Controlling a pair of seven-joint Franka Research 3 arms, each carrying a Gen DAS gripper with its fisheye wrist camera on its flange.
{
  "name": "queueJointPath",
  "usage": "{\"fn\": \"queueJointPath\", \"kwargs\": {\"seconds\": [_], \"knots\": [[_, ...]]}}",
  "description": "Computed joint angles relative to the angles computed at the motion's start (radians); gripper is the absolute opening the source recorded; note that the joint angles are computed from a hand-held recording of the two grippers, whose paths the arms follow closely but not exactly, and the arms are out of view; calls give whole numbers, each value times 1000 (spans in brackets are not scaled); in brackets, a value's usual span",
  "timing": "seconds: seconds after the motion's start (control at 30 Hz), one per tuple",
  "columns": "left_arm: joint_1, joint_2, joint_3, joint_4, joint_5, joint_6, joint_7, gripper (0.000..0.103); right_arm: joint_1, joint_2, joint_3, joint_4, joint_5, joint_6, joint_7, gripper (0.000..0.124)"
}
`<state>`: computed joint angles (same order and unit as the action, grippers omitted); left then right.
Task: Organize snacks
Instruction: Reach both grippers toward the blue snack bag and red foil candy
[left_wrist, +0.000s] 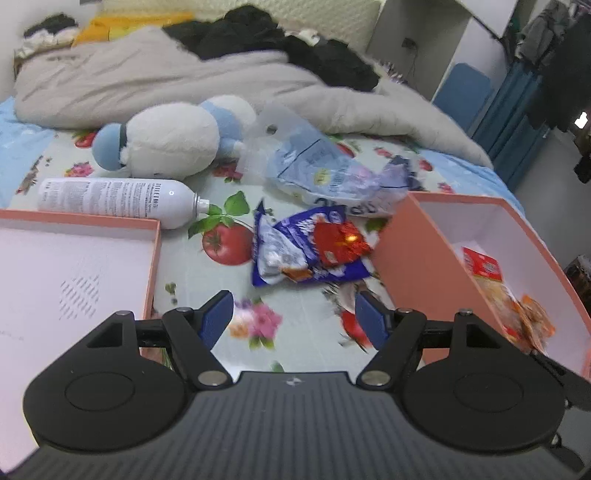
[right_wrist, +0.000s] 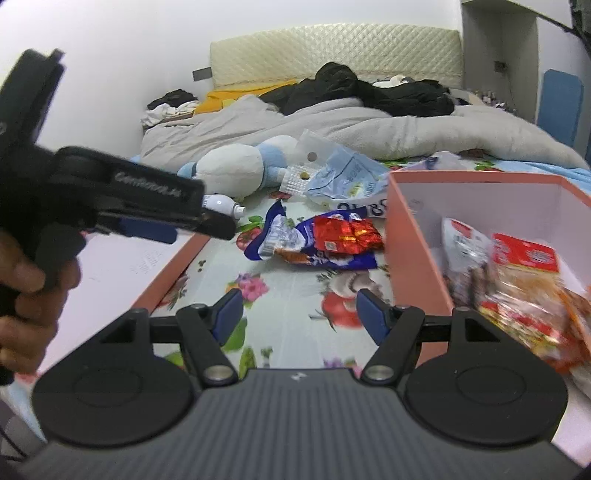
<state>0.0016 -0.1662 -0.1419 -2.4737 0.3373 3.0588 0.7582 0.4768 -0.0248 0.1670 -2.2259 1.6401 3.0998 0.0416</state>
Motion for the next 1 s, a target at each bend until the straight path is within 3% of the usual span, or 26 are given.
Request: {"fn": "queueJointPath", "kwargs": {"seconds": [0.07,0.1,0.23,0.3,0.4,0.53,0.63,0.73,0.83,0.9,1.0], "knots": [[-97,69,100,51,-189,1,189,77,-1,42,-1,34,-103,-13,66,69],[-112,98,116,77,-266,-5,263,77,-2,66,1,59,-125,-13,67,69],[-71,198,92,201,-427,-106,418,76,-10,163,13,144,-274,13,169,65],[-44,238,84,273,-368,-192,368,75,-9,210,13,175,-390,33,285,62],[21,299,27,379,-515,-290,481,75,-37,277,51,239,-411,65,286,58],[42,370,14,503,-505,-430,444,75,88,344,-111,277,-727,39,624,51],[48,409,5,571,-484,-507,431,76,67,378,-99,310,-789,47,664,51],[31,452,12,641,-404,-592,392,76,116,408,-177,342,-892,-6,806,51],[28,479,5,671,-375,-605,386,76,114,431,-180,359,-951,-6,866,51],[29,496,-1,690,-370,-615,386,76,151,440,-228,364,-1008,-17,951,47],[35,496,-2,677,-369,-583,381,76,104,440,-180,363,-1033,-15,953,47]]}}
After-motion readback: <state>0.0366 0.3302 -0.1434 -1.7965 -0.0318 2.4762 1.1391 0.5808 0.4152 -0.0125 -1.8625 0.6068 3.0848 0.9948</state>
